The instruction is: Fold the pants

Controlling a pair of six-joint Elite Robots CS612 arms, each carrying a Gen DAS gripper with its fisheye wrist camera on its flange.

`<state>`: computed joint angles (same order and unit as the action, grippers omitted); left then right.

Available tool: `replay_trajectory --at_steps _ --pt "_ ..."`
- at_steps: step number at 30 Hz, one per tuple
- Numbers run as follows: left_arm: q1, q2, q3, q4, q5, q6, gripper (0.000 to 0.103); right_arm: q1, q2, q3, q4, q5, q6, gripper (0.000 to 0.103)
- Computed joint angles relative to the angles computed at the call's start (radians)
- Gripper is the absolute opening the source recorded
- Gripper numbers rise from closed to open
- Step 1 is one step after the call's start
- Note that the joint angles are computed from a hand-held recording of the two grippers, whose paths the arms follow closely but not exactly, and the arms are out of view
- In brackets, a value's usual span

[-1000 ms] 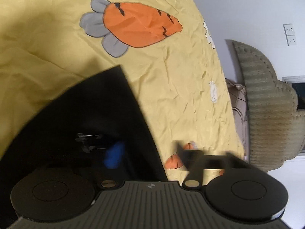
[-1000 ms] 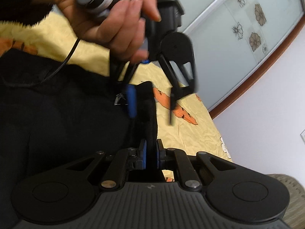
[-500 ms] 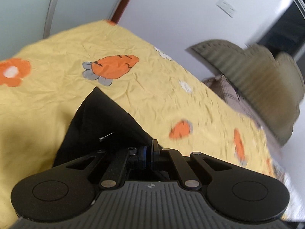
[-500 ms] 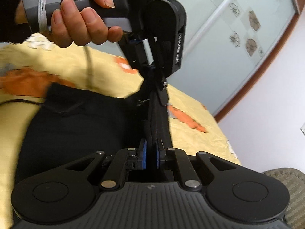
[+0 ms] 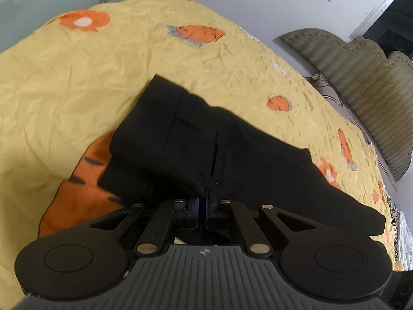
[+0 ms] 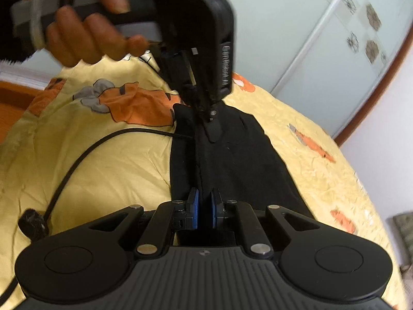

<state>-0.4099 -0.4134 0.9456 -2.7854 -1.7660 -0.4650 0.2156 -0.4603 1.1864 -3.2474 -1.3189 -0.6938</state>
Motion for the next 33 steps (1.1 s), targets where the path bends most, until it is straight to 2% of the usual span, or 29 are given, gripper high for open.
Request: replay_trajectory --at_steps 2,5,7,9,11,13,15,17,18,20,21,23,24,25,27,28,29,30,32,33 --pt "-0.002 -0.006 0.013 -0.005 0.006 0.009 0.007 0.0 -0.002 0.002 0.004 0.0 0.024 0.009" --pt "-0.009 -0.009 0.016 0.015 0.047 0.016 0.016 0.005 -0.007 0.012 0.015 -0.012 0.041 0.01" --pt "-0.017 -0.015 0.022 0.025 0.088 0.029 0.033 0.011 0.003 0.008 0.001 -0.024 0.036 0.01" --pt "-0.025 -0.027 0.04 0.017 0.136 0.028 0.041 0.009 0.01 0.001 0.006 -0.013 0.096 0.012" --pt "-0.036 -0.044 0.067 -0.009 0.202 0.037 0.048 0.006 0.011 0.014 -0.04 -0.015 0.183 0.016" --pt "-0.046 -0.063 0.099 -0.042 0.274 0.049 0.064 0.012 -0.011 0.067 -0.117 -0.076 0.233 0.023" --pt "-0.057 -0.083 0.138 -0.105 0.344 0.058 0.069 0.009 -0.044 0.141 -0.201 -0.115 0.282 0.024" --pt "-0.067 -0.093 0.159 -0.163 0.365 0.131 0.071 -0.008 -0.085 0.227 -0.259 -0.136 0.383 0.024" --pt "-0.072 -0.095 0.162 -0.184 0.35 0.195 0.074 -0.015 -0.099 0.258 -0.281 -0.163 0.434 0.024" --pt "-0.078 -0.09 0.161 -0.229 0.251 0.373 0.082 -0.031 -0.127 0.319 -0.302 -0.254 0.565 0.024" --pt "-0.081 -0.085 0.157 -0.237 0.2 0.464 0.089 -0.043 -0.139 0.344 -0.304 -0.278 0.642 0.024" --pt "-0.099 -0.075 0.156 -0.254 0.15 0.65 0.091 -0.065 -0.15 0.376 -0.324 -0.3 0.746 0.024" --pt "-0.112 -0.069 0.161 -0.278 0.143 0.744 0.091 -0.069 -0.153 0.385 -0.326 -0.325 0.747 0.024" --pt "-0.122 -0.062 0.164 -0.304 0.131 0.826 0.091 -0.067 -0.152 0.386 -0.328 -0.363 0.707 0.024" --pt "-0.137 -0.051 0.162 -0.314 0.103 0.946 0.091 -0.055 -0.145 0.376 -0.309 -0.441 0.557 0.025" --pt "-0.14 -0.047 0.156 -0.299 0.082 0.98 0.09 -0.049 -0.14 0.367 -0.289 -0.469 0.479 0.027" --pt "-0.141 -0.042 0.147 -0.28 0.056 0.999 0.09 -0.043 -0.135 0.359 -0.28 -0.482 0.413 0.033" --pt "-0.143 -0.04 0.138 -0.252 0.038 1.01 0.089 -0.038 -0.129 0.354 -0.28 -0.487 0.345 0.045" --pt "-0.14 -0.033 0.126 -0.22 -0.004 1.039 0.088 -0.026 -0.113 0.338 -0.291 -0.509 0.252 0.062" --pt "-0.14 -0.028 0.121 -0.22 -0.014 1.05 0.089 -0.016 -0.1 0.328 -0.305 -0.53 0.209 0.062"
